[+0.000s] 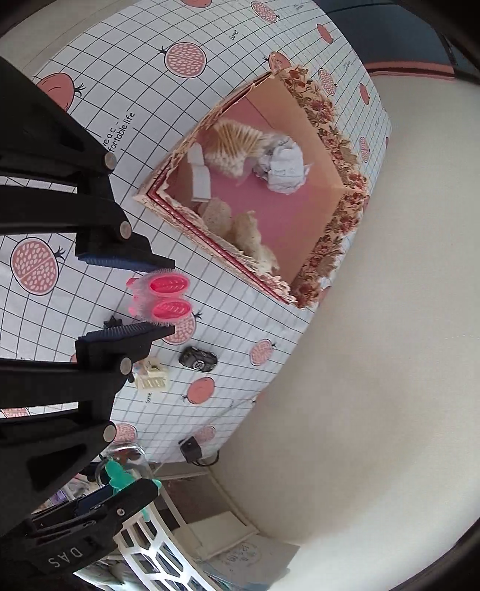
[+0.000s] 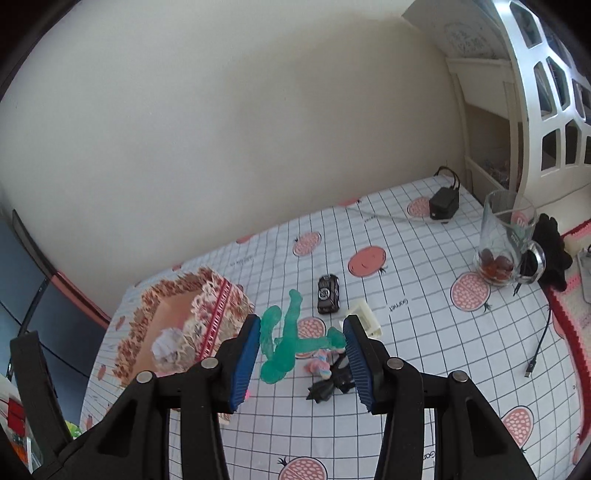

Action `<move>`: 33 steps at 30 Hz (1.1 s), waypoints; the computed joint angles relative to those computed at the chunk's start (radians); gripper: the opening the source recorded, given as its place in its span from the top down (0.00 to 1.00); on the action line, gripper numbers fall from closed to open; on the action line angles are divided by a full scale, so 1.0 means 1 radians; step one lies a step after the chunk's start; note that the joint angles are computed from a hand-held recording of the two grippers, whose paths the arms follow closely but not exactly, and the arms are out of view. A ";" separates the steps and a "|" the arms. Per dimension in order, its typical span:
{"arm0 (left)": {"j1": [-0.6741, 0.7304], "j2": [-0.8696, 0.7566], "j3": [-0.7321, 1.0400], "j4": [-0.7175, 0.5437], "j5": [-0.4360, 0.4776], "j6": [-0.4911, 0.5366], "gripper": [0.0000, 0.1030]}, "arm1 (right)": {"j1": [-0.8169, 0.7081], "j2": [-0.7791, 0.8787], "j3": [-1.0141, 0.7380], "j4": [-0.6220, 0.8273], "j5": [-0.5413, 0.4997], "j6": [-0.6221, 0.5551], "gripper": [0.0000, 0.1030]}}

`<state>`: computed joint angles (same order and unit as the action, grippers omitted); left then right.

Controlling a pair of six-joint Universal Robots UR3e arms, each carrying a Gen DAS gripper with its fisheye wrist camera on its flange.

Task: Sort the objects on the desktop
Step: 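Lift the roller with the left tool while the right tool carries the green figure toward the box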

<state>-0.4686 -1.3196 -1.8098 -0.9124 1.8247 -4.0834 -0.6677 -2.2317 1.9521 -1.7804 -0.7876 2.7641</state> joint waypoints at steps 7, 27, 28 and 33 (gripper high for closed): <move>0.009 -0.002 0.098 -0.014 0.042 0.016 0.73 | -0.088 -0.013 -0.093 0.078 0.155 0.022 0.52; 0.122 -0.121 0.129 0.121 -0.025 0.037 0.73 | 0.184 0.292 -0.063 -0.487 0.056 0.341 0.52; 0.132 -0.111 0.113 0.132 -0.036 0.033 0.73 | 0.199 0.304 -0.063 -0.493 0.048 0.349 0.52; 0.173 -0.074 0.068 0.138 -0.080 0.053 0.73 | 0.274 0.334 -0.059 -0.533 0.006 0.384 0.52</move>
<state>-0.2957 -1.3941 -1.7415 -0.7746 1.7442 -4.0305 -0.3937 -1.8977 1.8934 -2.3132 -0.7819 3.1483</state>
